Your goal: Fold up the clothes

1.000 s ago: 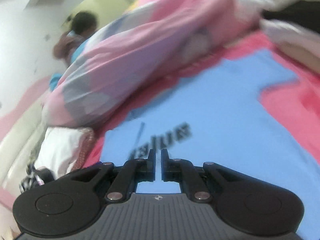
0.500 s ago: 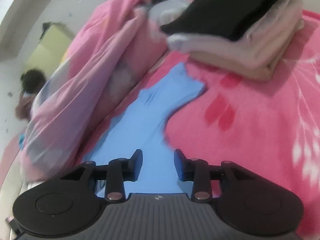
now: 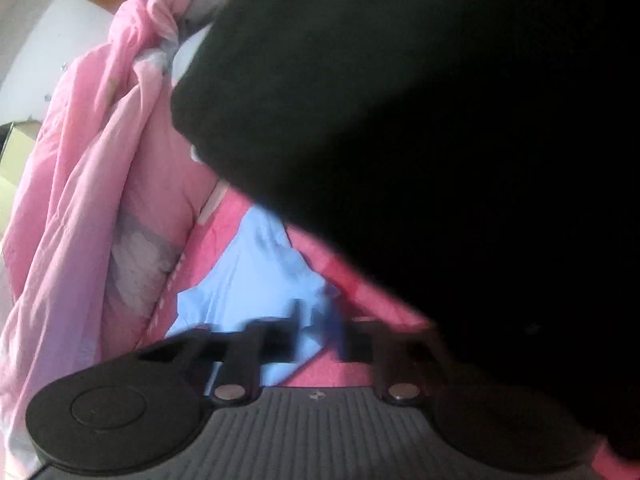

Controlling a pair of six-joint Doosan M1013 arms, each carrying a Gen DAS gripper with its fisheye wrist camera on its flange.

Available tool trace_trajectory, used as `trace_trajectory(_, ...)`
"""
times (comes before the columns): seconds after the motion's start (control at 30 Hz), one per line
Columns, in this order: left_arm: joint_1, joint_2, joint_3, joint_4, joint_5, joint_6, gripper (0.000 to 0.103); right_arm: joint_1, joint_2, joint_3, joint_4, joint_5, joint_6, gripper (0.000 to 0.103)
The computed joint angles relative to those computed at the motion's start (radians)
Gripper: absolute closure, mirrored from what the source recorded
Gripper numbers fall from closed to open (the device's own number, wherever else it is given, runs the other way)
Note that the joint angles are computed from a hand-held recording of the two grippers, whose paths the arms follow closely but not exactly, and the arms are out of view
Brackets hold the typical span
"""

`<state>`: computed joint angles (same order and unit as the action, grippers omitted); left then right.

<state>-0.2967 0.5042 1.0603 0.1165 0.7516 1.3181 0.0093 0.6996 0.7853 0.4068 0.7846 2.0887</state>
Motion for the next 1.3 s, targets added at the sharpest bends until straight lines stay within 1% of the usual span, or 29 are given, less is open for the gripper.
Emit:
trace_trajectory(0.13, 0.034, 0.003, -0.013, -0.144, 0.006, -0.001, 0.078, 0.006, -0.011, 0.012, -0.012, -0.026, -0.032, 0.099)
trace_trajectory(0.23, 0.058, 0.005, -0.018, -0.243, 0.015, 0.004, 0.08, 0.013, -0.025, 0.022, -0.014, -0.049, -0.063, 0.099)
trace_trajectory(0.3, 0.067, 0.005, -0.017, -0.275, 0.021, 0.013, 0.081, 0.02, -0.032, 0.023, -0.016, -0.057, -0.082, 0.099)
trace_trajectory(0.4, 0.079, 0.002, -0.008, -0.313, 0.024, 0.024, 0.083, 0.034, -0.019, -0.021, -0.021, -0.031, -0.135, 0.099)
trace_trajectory(0.47, 0.088, -0.006, 0.006, -0.338, 0.011, 0.027, 0.083, 0.043, 0.016, -0.107, -0.005, 0.022, -0.224, 0.099)
trace_trajectory(0.53, 0.097, -0.014, 0.019, -0.351, -0.005, 0.021, 0.083, 0.065, 0.065, -0.227, -0.002, 0.111, -0.346, 0.099)
trace_trajectory(0.6, 0.104, -0.023, 0.032, -0.347, -0.019, -0.002, 0.083, 0.094, 0.118, -0.352, 0.017, 0.226, -0.523, 0.099)
trace_trajectory(0.63, 0.107, -0.027, 0.037, -0.345, -0.026, -0.012, 0.083, 0.111, 0.136, -0.393, 0.018, 0.276, -0.616, 0.099)
trace_trajectory(0.67, 0.109, -0.029, 0.04, -0.342, -0.029, -0.017, 0.083, 0.129, 0.139, -0.399, 0.025, 0.317, -0.725, 0.099)
trace_trajectory(0.7, 0.109, -0.03, 0.04, -0.34, -0.028, -0.019, 0.083, 0.146, 0.127, -0.372, 0.032, 0.345, -0.835, 0.098)
trace_trajectory(0.73, 0.11, -0.028, 0.038, -0.34, -0.024, -0.017, 0.083, 0.165, 0.117, -0.352, 0.032, 0.378, -0.939, 0.092)
trace_trajectory(0.77, 0.108, -0.026, 0.034, -0.34, -0.018, -0.012, 0.083, 0.18, 0.09, -0.291, 0.021, 0.386, -1.03, 0.086)
trace_trajectory(0.8, 0.105, -0.024, 0.028, -0.339, -0.013, 0.001, 0.083, 0.195, 0.055, -0.214, 0.001, 0.365, -1.108, 0.071)
trace_trajectory(0.83, 0.102, -0.022, 0.023, -0.339, -0.009, 0.015, 0.083, 0.203, 0.017, -0.137, -0.007, 0.318, -1.174, 0.064)
trace_trajectory(0.87, 0.097, -0.02, 0.017, -0.338, -0.01, 0.037, 0.083, 0.211, -0.016, -0.071, -0.015, 0.279, -1.237, 0.064)
trace_trajectory(0.93, 0.085, -0.011, -0.003, -0.336, -0.013, 0.088, 0.082, 0.199, -0.044, -0.031, 0.044, 0.282, -1.293, 0.064)
trace_trajectory(0.97, 0.079, -0.005, -0.015, -0.339, -0.012, 0.112, 0.081, 0.187, -0.045, -0.043, 0.083, 0.319, -1.285, 0.064)
trace_trajectory(1.03, 0.067, 0.016, -0.055, -0.347, -0.003, 0.154, 0.078, 0.138, -0.006, -0.143, 0.232, 0.508, -1.253, 0.064)
trace_trajectory(1.1, 0.055, 0.039, -0.097, -0.339, 0.003, 0.181, 0.077, 0.091, 0.052, -0.272, 0.379, 0.703, -1.174, 0.063)
trace_trajectory(1.13, 0.049, 0.052, -0.12, -0.331, 0.007, 0.193, 0.077, 0.069, 0.084, -0.34, 0.456, 0.79, -1.119, 0.059)
trace_trajectory(1.17, 0.044, 0.063, -0.142, -0.32, 0.013, 0.199, 0.077, 0.051, 0.101, -0.367, 0.547, 0.84, -1.092, 0.056)
trace_trajectory(1.2, 0.039, 0.083, -0.178, -0.309, 0.028, 0.205, 0.077, 0.033, 0.098, -0.352, 0.64, 0.848, -1.086, 0.046)
trace_trajectory(1.23, 0.036, 0.106, -0.222, -0.298, 0.049, 0.208, 0.077, 0.025, 0.086, -0.305, 0.699, 0.805, -1.052, 0.034)
trace_trajectory(1.27, 0.034, 0.125, -0.26, -0.289, 0.069, 0.204, 0.077, 0.019, 0.072, -0.255, 0.754, 0.753, -1.02, 0.031)
trace_trajectory(1.3, 0.033, 0.154, -0.317, -0.281, 0.1, 0.193, 0.077, 0.014, 0.063, -0.215, 0.808, 0.705, -0.982, 0.031)
